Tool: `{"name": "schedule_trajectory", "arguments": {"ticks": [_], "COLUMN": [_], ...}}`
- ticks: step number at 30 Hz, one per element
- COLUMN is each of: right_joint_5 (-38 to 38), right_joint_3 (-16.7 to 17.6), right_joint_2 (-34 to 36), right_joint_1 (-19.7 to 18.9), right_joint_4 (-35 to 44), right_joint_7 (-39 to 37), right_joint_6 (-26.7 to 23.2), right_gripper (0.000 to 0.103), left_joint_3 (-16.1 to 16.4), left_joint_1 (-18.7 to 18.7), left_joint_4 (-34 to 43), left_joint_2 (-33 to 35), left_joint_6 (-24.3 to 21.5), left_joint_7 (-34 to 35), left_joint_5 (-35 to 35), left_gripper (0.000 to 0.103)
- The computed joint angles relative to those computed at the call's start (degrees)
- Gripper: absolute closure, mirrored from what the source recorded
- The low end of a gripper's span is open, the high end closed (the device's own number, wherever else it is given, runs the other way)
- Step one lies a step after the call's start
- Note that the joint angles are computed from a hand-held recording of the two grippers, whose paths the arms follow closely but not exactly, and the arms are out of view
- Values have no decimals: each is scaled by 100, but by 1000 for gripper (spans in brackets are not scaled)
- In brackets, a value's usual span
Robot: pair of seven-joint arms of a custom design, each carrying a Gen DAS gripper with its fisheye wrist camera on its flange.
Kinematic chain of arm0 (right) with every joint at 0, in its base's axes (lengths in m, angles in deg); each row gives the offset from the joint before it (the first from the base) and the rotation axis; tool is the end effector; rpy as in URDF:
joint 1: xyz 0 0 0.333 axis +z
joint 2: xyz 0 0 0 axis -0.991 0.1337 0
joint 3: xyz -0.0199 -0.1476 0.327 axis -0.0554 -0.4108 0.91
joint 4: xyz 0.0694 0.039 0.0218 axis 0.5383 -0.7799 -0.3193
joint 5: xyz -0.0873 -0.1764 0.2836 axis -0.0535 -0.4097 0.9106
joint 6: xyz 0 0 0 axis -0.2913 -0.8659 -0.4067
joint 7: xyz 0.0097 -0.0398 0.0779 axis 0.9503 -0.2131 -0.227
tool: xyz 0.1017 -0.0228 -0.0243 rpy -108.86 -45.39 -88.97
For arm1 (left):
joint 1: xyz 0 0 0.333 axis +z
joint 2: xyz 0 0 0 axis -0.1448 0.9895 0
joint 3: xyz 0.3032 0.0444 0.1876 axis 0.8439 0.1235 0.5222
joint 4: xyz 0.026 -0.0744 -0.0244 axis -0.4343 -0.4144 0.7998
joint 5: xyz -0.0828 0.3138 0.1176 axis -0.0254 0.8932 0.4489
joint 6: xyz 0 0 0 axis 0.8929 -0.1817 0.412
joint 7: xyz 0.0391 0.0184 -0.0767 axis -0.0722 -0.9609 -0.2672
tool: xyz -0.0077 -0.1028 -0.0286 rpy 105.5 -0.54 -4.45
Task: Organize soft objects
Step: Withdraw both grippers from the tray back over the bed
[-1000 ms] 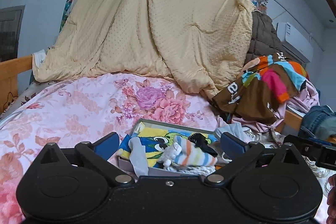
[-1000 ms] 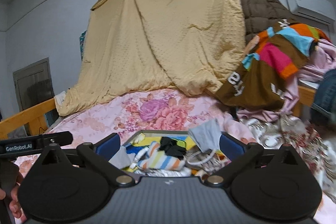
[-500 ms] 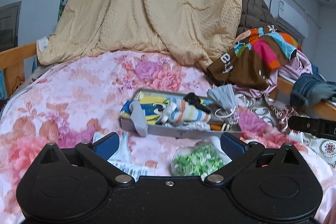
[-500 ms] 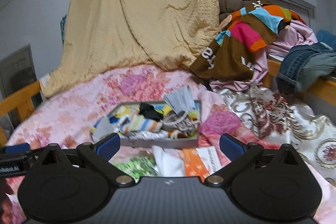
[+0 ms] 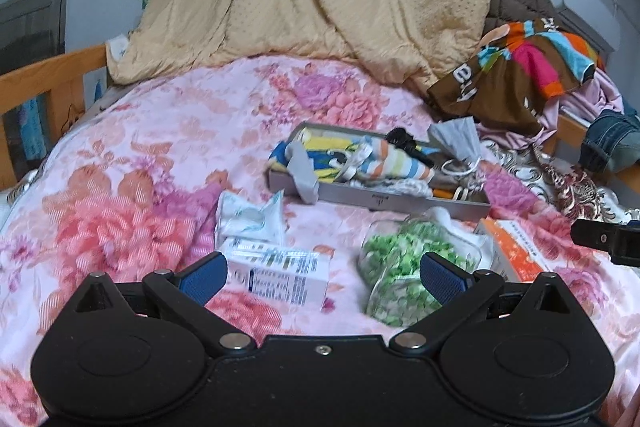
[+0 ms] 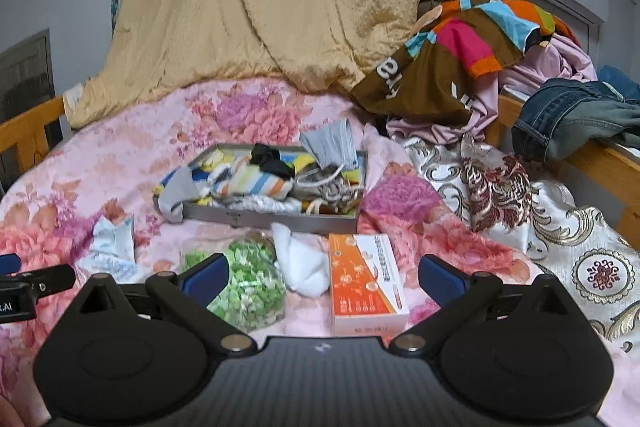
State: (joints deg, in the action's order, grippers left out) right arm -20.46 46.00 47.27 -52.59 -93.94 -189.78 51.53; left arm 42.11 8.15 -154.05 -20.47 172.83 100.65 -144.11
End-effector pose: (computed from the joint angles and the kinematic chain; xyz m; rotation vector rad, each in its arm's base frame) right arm 0.6107 0.2766 0.4874 -1.2062 2.0457 -1.1895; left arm 0.7394 -0.0020 0.4456 -1.2530 2.0865 -1.2897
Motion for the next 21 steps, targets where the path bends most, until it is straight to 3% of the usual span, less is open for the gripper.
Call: {"name": "schedule_trajectory", "arguments": {"ticks": [13,21], "right_joint_5": [741,953], "right_joint_3": [-23,-112], "right_joint_2": [242,343], "right_joint_1": [-4,44], "right_joint_4": [263,362], "right_joint_7": [-1097,-1507], "right_joint_6": [226,420], "right_gripper": [0,0], "left_joint_3": [376,253], "left_joint_1": [-246,-167], "left_joint_4": [-191,-243], "left_joint_2": [-61,-27], "left_joint_6": [227,355], "left_joint_7": [-898,-1363], "left_joint_5": [915,1473], "left_gripper": [1,1]}}
